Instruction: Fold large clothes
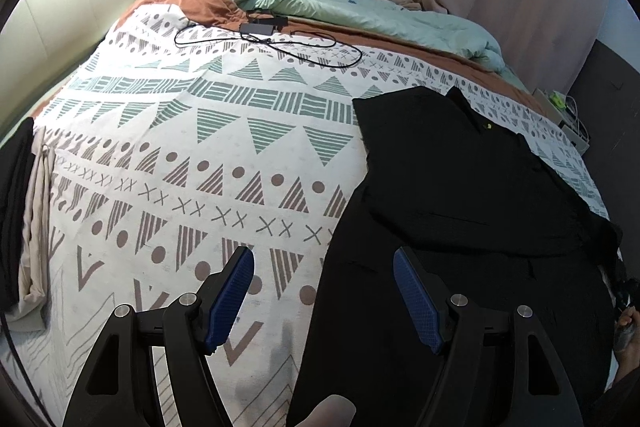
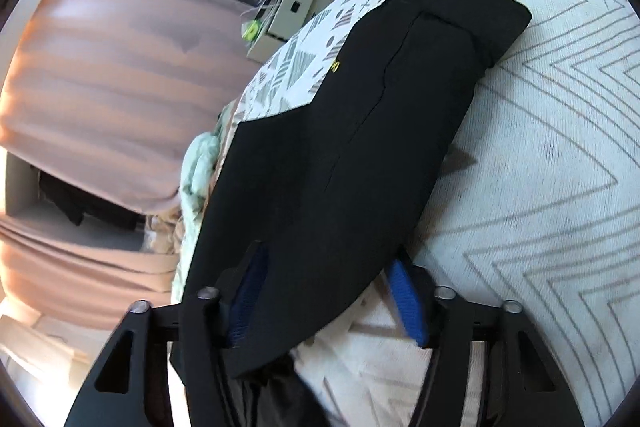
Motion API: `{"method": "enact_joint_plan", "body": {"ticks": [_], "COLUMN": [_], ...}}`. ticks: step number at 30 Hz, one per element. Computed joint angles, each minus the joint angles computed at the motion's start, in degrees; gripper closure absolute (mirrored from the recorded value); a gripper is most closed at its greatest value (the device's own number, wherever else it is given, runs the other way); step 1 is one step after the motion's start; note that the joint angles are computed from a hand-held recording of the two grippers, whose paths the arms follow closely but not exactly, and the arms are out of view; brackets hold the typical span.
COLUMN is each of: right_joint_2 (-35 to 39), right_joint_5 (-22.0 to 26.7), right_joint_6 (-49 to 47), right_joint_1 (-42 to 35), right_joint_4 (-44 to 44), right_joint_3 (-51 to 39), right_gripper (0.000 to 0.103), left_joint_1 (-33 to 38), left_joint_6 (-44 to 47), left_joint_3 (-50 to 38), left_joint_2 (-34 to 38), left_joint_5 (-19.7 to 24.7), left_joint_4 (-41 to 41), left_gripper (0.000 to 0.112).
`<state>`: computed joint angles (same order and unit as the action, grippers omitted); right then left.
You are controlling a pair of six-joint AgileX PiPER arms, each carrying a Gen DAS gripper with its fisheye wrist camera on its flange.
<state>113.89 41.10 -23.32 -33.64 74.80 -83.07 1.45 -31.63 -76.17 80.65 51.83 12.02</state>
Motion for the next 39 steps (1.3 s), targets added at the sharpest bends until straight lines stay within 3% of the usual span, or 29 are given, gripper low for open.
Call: {"method": "enact_joint_plan", "body": {"ticks": [2,12,21,33,39], "right_joint_2": [0.9,-13.6,-20.8,-15.8,-6.4], "right_joint_5": [-0.1,-7.1,-11.3,-15.2,-10.7], "right_joint_6": [2.8,-8.9,-7.5,6.5,12.8], "right_joint_1": [-0.1,5.6,19.9,38.1,42.9], "right_joint_4": [-1.5,7.4,4.4,-11.2,-19.6], "right_joint_3": [-0.5,3.7,-0.8,-11.1,-18.6], "right_gripper": [0.097,0.099,0.099,0.099,0.099], "left_joint_1": [0.5,2.4,4.4,11.1,15.6], "left_joint_6": [-0.2,-0.2,1.6,5.7,9.9], "left_joint_3": [-0.2,0.0,0.8,3.3,4.4], "left_joint_2": [0.6,-0.8,-1.6,-1.8,-2.6], "left_joint_5": [0.3,-0.3,-2.9,-4.5,-3.8], "left_joint_4": [0.0,-2.5,-8.8,-17.2,-22.3], "left_gripper": [0.039,0.039,0.039,0.039,0.039]}}
